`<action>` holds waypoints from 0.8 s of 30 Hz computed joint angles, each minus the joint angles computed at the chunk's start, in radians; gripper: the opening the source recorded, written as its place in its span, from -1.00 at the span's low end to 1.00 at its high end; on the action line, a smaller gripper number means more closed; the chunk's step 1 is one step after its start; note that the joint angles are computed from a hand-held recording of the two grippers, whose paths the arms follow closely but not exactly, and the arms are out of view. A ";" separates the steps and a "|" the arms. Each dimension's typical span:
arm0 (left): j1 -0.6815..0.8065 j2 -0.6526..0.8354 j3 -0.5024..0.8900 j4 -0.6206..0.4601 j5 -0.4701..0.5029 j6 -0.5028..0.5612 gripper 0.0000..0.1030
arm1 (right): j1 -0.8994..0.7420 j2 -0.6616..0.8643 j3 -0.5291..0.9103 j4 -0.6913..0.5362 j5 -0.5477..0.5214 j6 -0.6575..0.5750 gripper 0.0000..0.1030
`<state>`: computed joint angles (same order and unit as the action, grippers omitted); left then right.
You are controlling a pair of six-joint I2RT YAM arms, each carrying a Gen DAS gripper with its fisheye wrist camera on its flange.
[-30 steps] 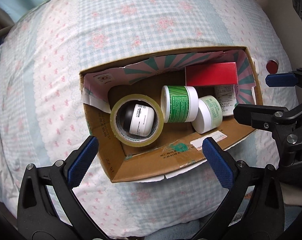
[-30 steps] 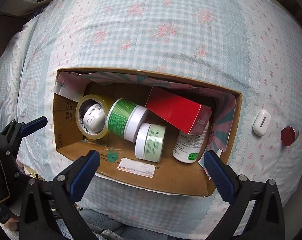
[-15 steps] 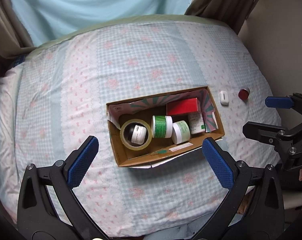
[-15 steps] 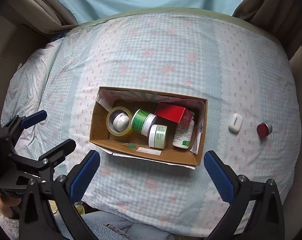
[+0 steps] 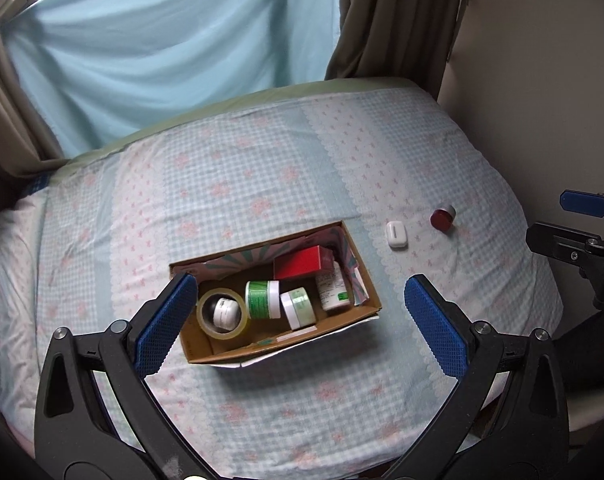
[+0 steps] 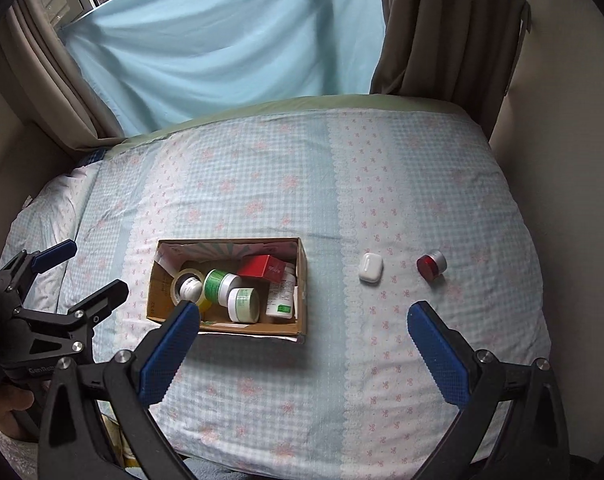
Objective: Organize rigid objects
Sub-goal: 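Lift both tools out of the box toward the earbud case and PROVA jar, then grasp the white earbud case with the left tool while the right tool grasps the red-silver PROVA jar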
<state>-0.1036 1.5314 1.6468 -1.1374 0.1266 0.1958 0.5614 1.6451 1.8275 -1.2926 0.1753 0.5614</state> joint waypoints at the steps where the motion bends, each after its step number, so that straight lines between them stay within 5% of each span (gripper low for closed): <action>1: -0.046 -0.003 -0.014 0.015 -0.025 -0.046 1.00 | -0.032 -0.036 -0.046 0.016 -0.007 -0.031 1.00; 8: -0.377 0.061 -0.104 0.193 -0.282 -0.394 1.00 | -0.392 -0.200 -0.361 0.226 -0.231 -0.423 1.00; 13: -0.494 0.223 -0.105 0.314 -0.332 -0.582 1.00 | -0.628 -0.169 -0.502 0.383 -0.400 -0.732 1.00; 24: -0.581 0.711 0.095 0.508 -0.395 -0.606 1.00 | -0.825 0.120 -0.636 0.742 -0.521 -1.012 1.00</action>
